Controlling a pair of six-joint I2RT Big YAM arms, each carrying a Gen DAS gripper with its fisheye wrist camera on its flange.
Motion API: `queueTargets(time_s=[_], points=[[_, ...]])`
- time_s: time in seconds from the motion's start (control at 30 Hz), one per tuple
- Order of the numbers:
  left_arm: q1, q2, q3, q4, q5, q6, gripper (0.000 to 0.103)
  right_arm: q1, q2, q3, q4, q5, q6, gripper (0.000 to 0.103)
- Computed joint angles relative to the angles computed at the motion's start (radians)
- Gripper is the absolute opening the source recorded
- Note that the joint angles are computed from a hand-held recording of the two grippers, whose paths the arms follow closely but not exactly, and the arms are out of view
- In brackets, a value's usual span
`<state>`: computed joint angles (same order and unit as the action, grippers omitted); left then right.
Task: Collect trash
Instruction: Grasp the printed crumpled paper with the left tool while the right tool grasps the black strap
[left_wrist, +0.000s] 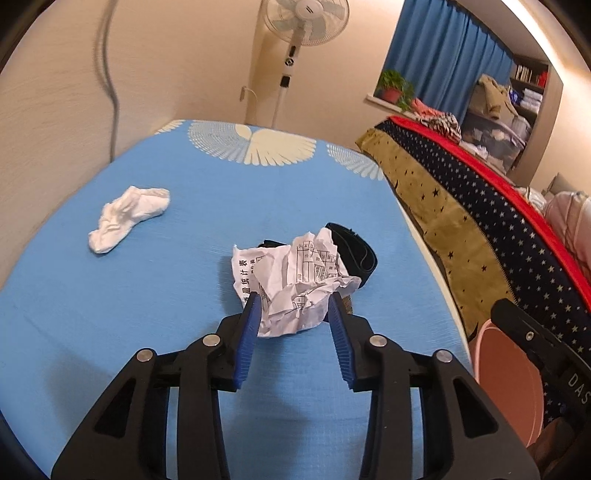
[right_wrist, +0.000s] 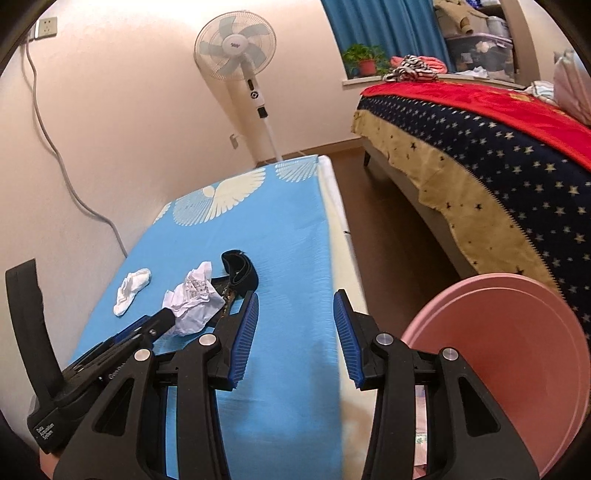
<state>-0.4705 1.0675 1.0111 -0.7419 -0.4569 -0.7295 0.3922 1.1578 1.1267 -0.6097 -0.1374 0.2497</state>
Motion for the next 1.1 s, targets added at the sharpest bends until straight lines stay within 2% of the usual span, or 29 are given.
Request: queueTargets(time_s=[0.17,0.2,0.23,0.33,0.6,0.87,0.93,1.0,1.1], points=[[0.036,0.018,0.003,-0.031,0.058,-0.033,0.037,0.026,0.059,0.035,0.001,-0.011,0.003,0.043],[0.040,0.019,0.000,-0.030,0.069,-0.041,0.034,0.032,0.071,0.042,0.003,-0.011,0.003,0.043],[0.043,0.016,-0.006,-0.022,0.087,-0.048,0.023,0.043,0.088,0.055,0.003,-0.011,-0.001,0.043],[0.044,0.009,-0.017,-0.014,0.081,-0.062,0.013,0.068,0.134,0.092,0.002,-0.005,-0.019,0.043],[0.041,-0.006,-0.022,-0.039,0.007,-0.113,0.011,0.103,0.253,0.186,-0.025,-0.001,-0.033,0.043],[0.056,0.001,-0.016,-0.054,0.010,-0.124,0.011,0.120,0.342,0.265,-0.077,0.000,-0.049,0.043],[0.057,0.003,-0.015,-0.056,0.013,-0.123,0.011,0.125,0.357,0.283,-0.100,0.006,-0.058,0.042],[0.057,0.004,-0.014,-0.058,0.012,-0.122,0.011,0.126,0.360,0.285,-0.107,0.003,-0.061,0.027],[0.055,0.006,-0.012,-0.059,0.011,-0.123,0.011,0.121,0.356,0.280,-0.110,-0.013,-0.061,0.018]])
